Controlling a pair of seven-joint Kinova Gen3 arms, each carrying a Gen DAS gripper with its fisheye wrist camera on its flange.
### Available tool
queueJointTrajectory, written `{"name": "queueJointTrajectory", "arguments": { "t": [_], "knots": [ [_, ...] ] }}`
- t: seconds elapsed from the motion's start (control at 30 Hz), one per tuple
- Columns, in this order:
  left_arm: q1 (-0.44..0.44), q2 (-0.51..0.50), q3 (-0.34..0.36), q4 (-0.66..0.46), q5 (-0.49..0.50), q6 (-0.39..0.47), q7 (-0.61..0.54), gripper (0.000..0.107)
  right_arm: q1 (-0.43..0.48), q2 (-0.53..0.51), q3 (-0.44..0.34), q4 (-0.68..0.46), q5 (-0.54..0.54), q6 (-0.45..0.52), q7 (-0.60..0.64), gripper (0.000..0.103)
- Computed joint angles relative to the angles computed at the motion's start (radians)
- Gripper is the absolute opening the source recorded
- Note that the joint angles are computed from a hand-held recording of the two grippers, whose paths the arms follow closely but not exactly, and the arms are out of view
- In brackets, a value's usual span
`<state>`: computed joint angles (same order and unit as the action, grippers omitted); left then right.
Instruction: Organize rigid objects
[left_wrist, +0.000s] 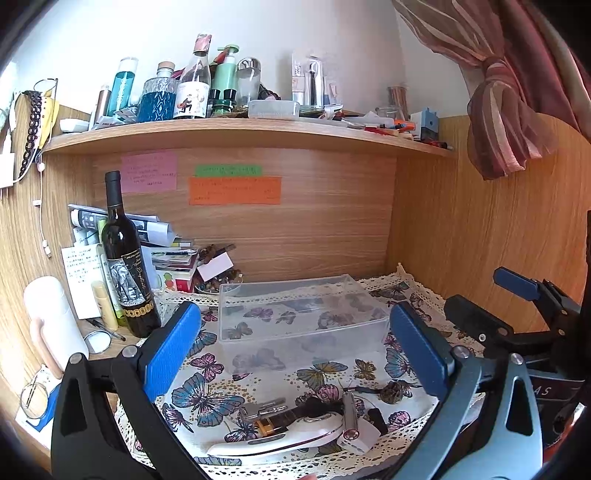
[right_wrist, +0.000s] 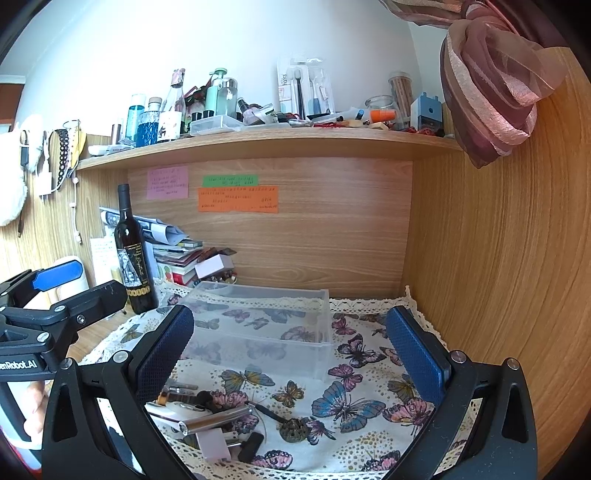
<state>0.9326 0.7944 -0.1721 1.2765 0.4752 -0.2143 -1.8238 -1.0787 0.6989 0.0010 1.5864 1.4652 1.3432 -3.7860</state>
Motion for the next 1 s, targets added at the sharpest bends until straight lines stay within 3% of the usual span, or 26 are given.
{"name": "queueJointTrajectory", "arguments": {
  "t": [0.3,0.6,0.63,0.7,1.0],
  "knots": [
    [-0.014,-0.002,0.026,0.005,-0.019,-0.008,-0.001,0.103,-0.001,-0.003,-0.001,0.001,0.003,0.003,-0.001,0.103],
    [-0.084,0.001,0.126,0.007,-0.107,-0.013,0.026,0.103,0.012,-0.013,-0.01,0.015,0.012,-0.024,-0.01,0.103],
    [-0.084,0.002,0.125,0.005,-0.109,-0.008,0.032,0.101,0.014,-0.014,-0.011,0.018,0.015,-0.031,-0.01,0.102],
    [-0.07,0.009,0.095,-0.012,-0.097,0.024,0.039,0.086,0.02,-0.016,-0.014,0.022,0.016,-0.044,-0.011,0.098],
    [-0.077,0.047,0.048,-0.079,-0.167,0.185,0.137,0.066,0.065,-0.024,-0.025,0.046,-0.017,-0.143,0.003,0.072]
  ]
}}
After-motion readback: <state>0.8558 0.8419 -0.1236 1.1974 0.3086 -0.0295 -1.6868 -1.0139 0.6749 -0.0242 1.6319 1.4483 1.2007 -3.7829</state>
